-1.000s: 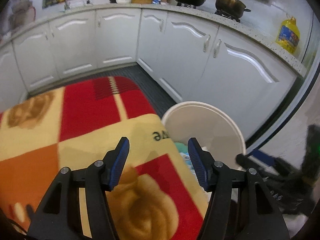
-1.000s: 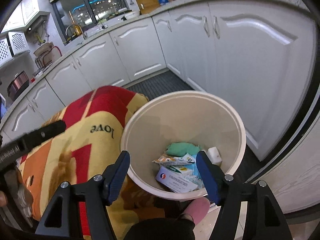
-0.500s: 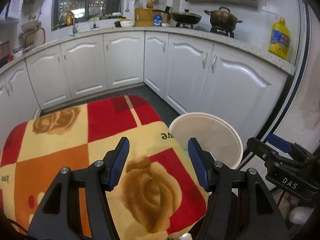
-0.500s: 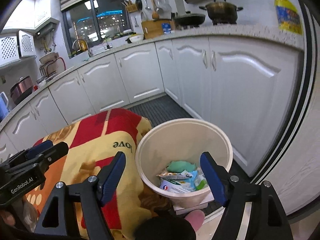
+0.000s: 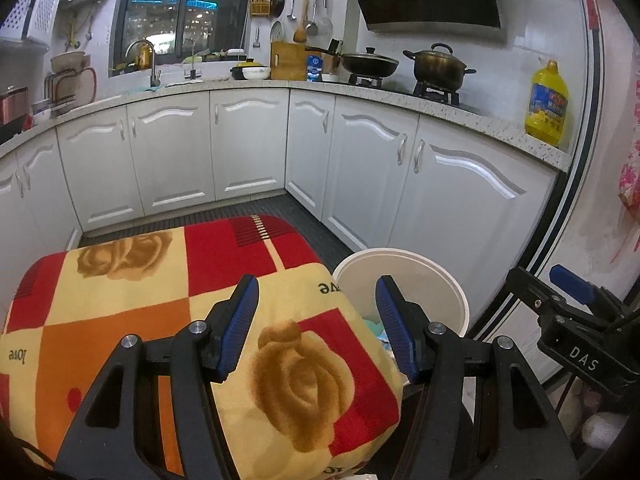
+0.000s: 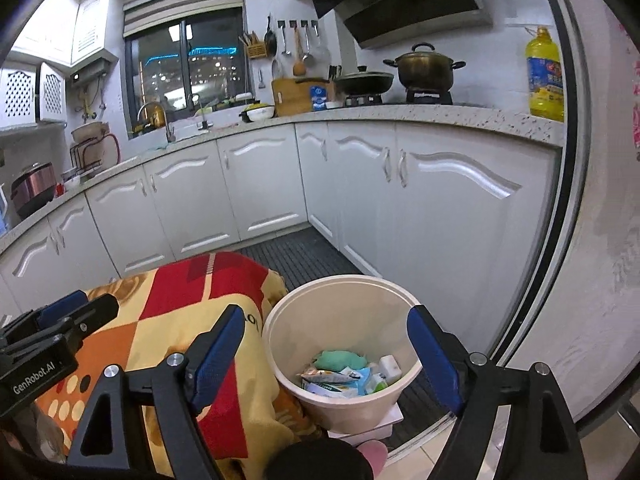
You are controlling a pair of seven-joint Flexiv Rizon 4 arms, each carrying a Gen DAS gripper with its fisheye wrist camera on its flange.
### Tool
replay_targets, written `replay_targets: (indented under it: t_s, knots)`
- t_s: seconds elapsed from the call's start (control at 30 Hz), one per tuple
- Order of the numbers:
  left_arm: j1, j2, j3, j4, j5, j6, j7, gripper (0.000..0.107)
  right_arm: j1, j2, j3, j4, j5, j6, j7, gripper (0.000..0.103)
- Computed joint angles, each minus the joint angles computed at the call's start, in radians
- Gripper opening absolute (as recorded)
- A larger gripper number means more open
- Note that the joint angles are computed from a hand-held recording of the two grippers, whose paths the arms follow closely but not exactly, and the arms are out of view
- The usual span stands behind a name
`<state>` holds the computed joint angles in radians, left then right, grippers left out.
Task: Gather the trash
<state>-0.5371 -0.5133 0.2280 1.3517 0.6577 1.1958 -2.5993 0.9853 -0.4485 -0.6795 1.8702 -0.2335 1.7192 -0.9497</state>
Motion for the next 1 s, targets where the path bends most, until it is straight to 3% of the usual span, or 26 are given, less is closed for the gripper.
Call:
replay_targets:
  t_s: [0.07, 0.2, 0.7, 1.0]
  knots:
    - [-0.005, 0.002, 0.007, 0.001, 0.01, 0.008, -0.014, 0.06, 0.054, -0.012, -0.066, 0.015, 0.015, 0.03, 0.0, 0.081]
    - [-0.024, 0.008, 0.027, 0.001, 0.046, 0.009, -0.054, 0.06, 0.103, -0.023, -0.106, 0.013, 0.064, 0.038, -0.039, 0.081]
    - [-0.021, 0.029, 0.017, 0.003, 0.127, -0.011, -0.131, 0.06, 0.07, -0.018, -0.04, -0.018, 0.126, 0.044, -0.124, 0.086]
    - [-0.015, 0.041, 0.004, 0.004, 0.16, -0.027, -0.152, 0.06, 0.091, -0.015, -0.056, -0.018, 0.14, 0.055, -0.134, 0.087]
